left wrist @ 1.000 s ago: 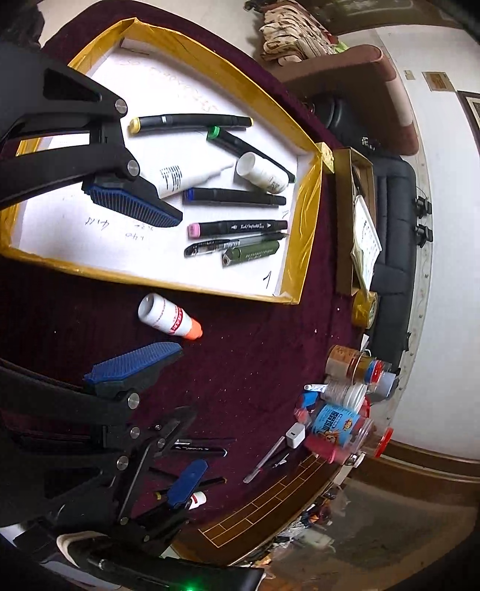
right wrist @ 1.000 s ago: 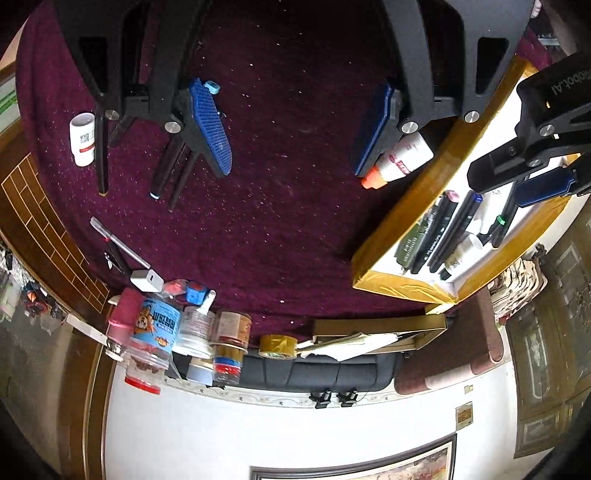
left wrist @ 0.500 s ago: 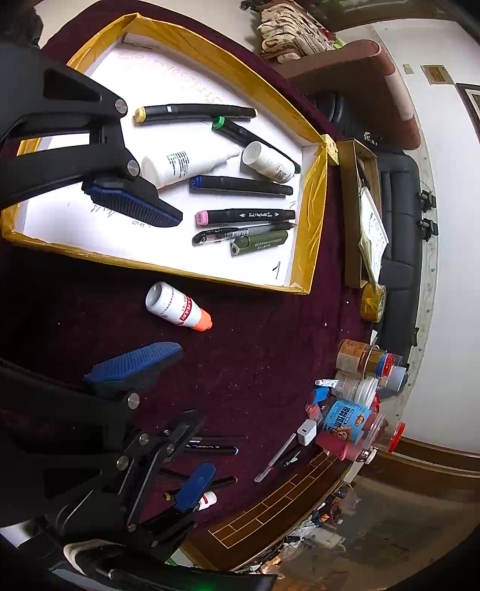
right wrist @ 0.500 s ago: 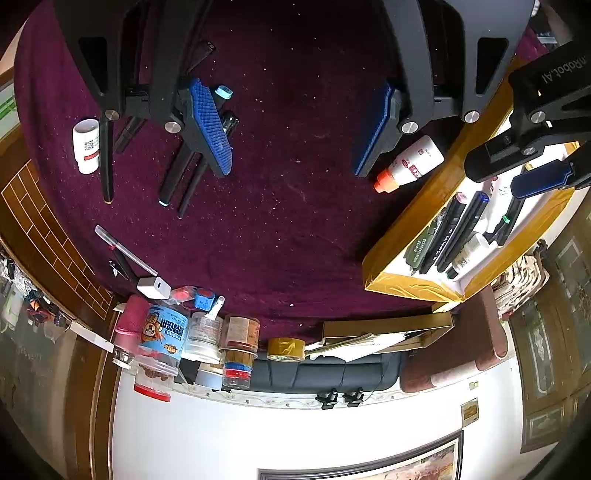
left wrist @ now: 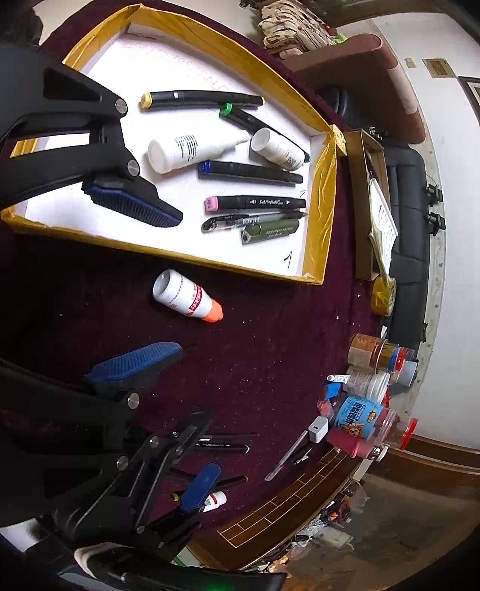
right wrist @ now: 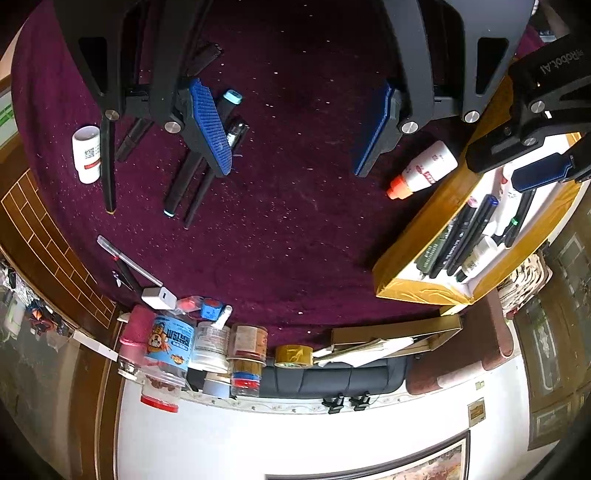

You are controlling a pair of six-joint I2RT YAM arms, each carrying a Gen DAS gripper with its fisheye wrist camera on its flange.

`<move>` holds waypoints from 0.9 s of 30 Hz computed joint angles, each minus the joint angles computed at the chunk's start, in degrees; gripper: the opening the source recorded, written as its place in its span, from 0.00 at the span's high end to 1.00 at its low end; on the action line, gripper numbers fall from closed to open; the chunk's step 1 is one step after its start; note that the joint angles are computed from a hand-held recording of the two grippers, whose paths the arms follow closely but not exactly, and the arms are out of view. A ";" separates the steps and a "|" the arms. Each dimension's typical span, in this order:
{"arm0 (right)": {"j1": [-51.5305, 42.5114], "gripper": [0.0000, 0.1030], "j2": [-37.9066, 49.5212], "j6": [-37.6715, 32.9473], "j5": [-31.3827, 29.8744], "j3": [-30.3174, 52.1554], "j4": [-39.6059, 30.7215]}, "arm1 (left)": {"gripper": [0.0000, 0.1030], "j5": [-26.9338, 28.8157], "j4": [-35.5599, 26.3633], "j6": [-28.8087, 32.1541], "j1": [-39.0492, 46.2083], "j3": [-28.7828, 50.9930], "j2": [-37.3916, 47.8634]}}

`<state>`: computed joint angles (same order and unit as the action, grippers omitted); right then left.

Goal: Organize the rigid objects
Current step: 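Grasp the black marker behind the white pill bottle with the right gripper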

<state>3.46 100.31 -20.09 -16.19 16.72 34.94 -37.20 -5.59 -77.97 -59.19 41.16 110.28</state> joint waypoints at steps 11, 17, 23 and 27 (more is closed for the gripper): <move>-18.39 0.40 4.72 -3.72 -8.08 12.31 -10.94 | 0.38 4.68 3.98 8.32 3.50 4.76 3.74; -29.68 0.40 17.27 -0.38 -10.76 28.33 -15.98 | 0.38 7.92 3.97 16.60 5.65 14.44 11.38; -34.74 0.39 25.76 2.73 -15.17 37.62 -17.34 | 0.38 11.90 5.95 27.28 9.00 26.17 19.71; -37.12 0.39 30.20 5.19 -19.74 45.02 -25.86 | 0.39 12.27 2.04 32.39 10.73 34.46 24.68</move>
<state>-33.66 130.50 -14.90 -35.93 61.74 9.08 -24.93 -3.55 -45.59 -48.46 75.63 134.96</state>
